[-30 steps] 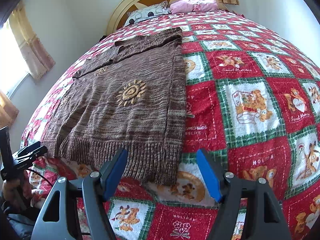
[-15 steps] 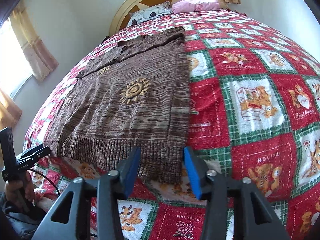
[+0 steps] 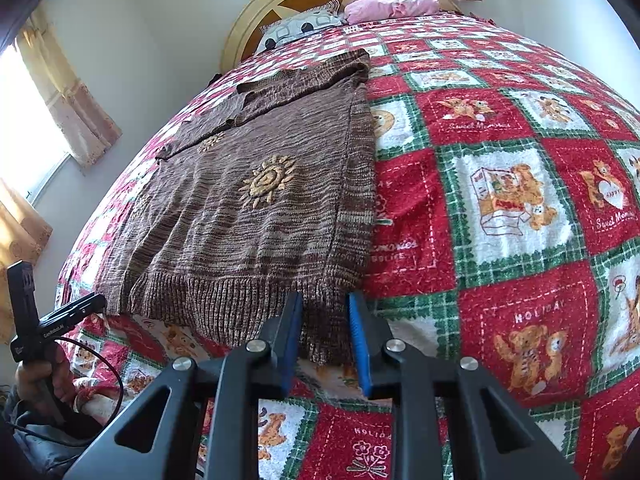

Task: Fold small clothes
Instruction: 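Grasp the sweater hem with the left gripper while the right gripper grasps beside it, then lift the hem with both grippers and fold it over toward the collar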

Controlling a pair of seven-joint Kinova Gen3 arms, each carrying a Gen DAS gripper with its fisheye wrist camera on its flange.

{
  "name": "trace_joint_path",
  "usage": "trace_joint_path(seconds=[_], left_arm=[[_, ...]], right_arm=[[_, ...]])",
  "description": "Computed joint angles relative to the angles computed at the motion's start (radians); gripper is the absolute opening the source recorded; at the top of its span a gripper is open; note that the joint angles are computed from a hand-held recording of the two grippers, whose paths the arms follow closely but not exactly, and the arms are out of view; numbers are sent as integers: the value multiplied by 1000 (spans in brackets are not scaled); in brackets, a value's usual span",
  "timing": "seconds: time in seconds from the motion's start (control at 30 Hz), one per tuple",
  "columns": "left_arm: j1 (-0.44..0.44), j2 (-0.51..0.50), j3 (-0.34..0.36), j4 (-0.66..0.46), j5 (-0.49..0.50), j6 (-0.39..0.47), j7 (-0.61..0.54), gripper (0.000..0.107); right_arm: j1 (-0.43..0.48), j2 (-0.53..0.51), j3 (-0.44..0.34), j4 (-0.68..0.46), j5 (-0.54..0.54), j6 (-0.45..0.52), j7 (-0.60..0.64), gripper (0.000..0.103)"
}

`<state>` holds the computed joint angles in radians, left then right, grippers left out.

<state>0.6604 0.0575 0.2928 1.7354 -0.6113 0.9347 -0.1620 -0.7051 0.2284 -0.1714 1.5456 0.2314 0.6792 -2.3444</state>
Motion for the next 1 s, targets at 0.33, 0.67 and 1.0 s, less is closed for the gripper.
trace_joint_path(seconds=[0.33, 0.67, 1.0], left_arm=[[-129, -171, 29, 125, -39, -221, 55, 7], [-266, -179, 46, 93, 34, -361, -91, 7], [-375, -116, 8, 5, 21, -443, -157, 6]], right_arm=[[35, -92, 1, 123, -16, -241, -31, 7], [106, -79, -26, 57, -148, -305, 60, 7], [145, 42, -8, -199, -244, -221, 206, 7]])
